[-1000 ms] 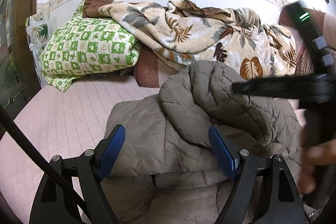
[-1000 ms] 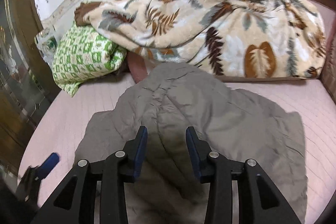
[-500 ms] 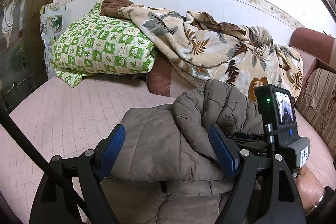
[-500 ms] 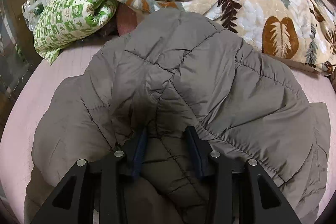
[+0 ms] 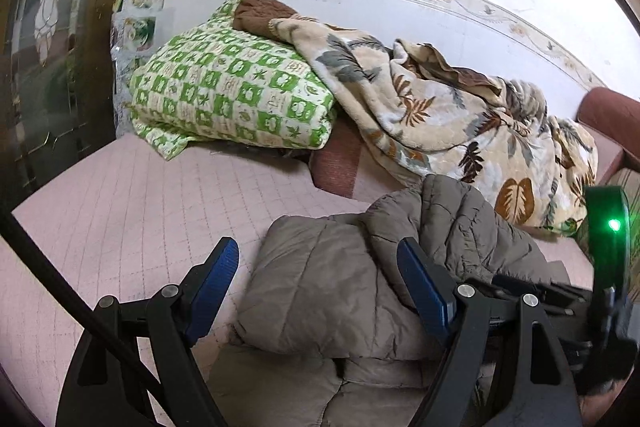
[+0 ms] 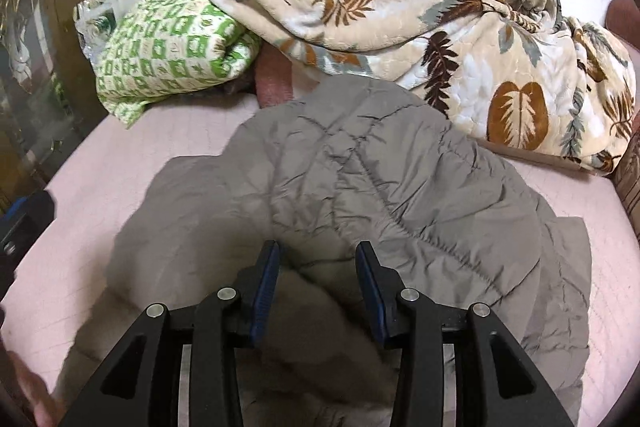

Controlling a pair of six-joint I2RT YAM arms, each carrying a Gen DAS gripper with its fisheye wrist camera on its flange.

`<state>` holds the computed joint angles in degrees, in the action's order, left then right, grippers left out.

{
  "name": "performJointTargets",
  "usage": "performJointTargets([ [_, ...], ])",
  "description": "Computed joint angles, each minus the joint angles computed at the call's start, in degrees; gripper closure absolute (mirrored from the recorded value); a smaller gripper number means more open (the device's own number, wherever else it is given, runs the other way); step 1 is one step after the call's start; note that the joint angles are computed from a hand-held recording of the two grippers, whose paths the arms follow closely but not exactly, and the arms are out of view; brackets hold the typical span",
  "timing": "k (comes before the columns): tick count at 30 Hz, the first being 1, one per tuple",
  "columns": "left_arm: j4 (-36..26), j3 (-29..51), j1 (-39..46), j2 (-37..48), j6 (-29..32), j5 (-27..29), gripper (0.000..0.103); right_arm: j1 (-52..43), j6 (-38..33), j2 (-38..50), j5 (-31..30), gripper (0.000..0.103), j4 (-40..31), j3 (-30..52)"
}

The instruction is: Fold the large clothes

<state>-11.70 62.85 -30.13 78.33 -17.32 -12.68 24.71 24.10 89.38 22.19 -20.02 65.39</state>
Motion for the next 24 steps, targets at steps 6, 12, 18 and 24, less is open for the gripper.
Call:
performJointTargets([
  [6, -0.05, 0.03, 0.63, -0.09, -0.07, 0.52, 0.022, 2.74, 0.89, 1.11, 0.0, 0.06, -0.27, -0.36],
  [12, 0.2, -0.19, 0.89, -0.29, 0.22, 0.89, 0.022, 2.58, 2.21, 4.17, -0.93, 0.06, 0.66, -0.56],
  [18, 0.19, -0.08, 0.88, -0.18, 0.24, 0.98, 0.022, 2.43, 2.2, 5.16, -1.17, 0.06, 0.82, -0.53],
  [24, 0.31, -0.12, 0.73, -0.12, 0.06, 0.73, 0.022, 2.74, 2.03, 3.51, -0.85, 0.06, -0.79, -0.43],
])
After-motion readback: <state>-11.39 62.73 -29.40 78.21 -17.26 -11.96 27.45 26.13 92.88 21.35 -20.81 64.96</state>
